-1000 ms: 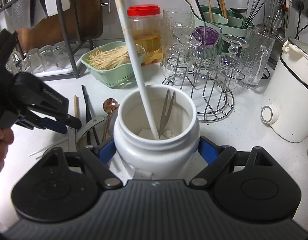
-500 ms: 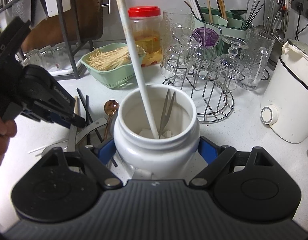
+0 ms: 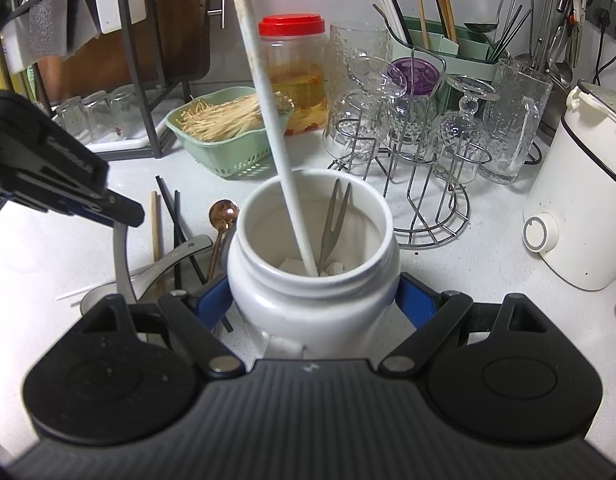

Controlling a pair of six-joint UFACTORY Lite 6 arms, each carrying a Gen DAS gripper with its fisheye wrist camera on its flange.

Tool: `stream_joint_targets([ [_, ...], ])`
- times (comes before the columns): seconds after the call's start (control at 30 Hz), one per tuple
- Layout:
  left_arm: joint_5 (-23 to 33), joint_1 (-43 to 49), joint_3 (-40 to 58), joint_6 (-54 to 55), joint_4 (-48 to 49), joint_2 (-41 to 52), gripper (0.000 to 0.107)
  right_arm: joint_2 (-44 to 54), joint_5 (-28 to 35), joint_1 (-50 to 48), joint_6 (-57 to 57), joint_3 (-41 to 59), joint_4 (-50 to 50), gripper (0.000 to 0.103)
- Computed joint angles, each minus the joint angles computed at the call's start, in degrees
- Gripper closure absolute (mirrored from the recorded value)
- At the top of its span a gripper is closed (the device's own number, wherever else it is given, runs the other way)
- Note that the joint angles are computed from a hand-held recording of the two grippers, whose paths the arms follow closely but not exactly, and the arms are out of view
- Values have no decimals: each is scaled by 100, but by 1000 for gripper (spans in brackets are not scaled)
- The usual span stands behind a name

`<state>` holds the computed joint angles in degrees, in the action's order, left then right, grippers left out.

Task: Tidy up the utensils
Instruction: 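Close the left gripper on the white ceramic spoon handle and lift it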

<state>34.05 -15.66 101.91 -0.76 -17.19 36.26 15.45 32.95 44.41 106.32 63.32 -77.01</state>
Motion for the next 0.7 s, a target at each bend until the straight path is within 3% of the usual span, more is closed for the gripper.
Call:
stream_joint_targets([
  [0.33,-243,-141,-857,197,-23,-834,87,-29,-56,-20,56,-45,-127,13],
  [0.7,-182,-487,-815,266,195,-1149,87,-46,-120,-49,231,-130,-408,13],
])
